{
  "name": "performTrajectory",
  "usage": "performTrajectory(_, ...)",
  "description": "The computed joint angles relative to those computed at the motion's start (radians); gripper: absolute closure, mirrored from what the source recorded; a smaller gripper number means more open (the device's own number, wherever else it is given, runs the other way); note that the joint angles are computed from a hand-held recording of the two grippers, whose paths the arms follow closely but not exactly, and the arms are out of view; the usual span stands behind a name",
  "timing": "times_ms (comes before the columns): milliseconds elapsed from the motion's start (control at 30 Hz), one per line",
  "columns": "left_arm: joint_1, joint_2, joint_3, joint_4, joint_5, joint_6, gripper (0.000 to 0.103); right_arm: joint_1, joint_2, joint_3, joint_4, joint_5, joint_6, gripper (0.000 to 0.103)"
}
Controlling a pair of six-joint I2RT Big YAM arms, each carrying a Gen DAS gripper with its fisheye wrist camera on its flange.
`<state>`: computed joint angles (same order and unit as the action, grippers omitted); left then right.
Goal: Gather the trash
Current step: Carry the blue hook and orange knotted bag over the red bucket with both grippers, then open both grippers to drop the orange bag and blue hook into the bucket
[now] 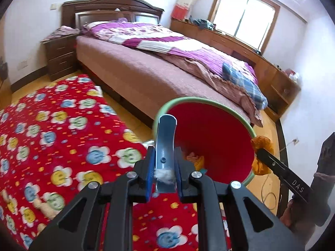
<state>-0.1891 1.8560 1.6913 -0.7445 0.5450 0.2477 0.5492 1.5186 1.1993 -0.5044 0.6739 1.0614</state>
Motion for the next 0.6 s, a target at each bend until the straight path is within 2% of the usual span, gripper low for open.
performTrajectory(333,-0.07,0.057,0.032,-0.02,-0.043,0.029,0.086,-0.036,0.005,-0.031,0.006,-0.025,-0.007,0.074)
performTrajectory(467,-0.074,0.079,0.053,-0.052,-0.026,0.03,0.086,-0.045,0.008,-0.042,0.017,-0.05,0.001,0.068)
performTrajectory(600,-0.07,0.086,0.064,-0.069,-0.021,0.024,0.082,-0.047,0.005,-0.051,0.04,-0.066,-0.008,0.068)
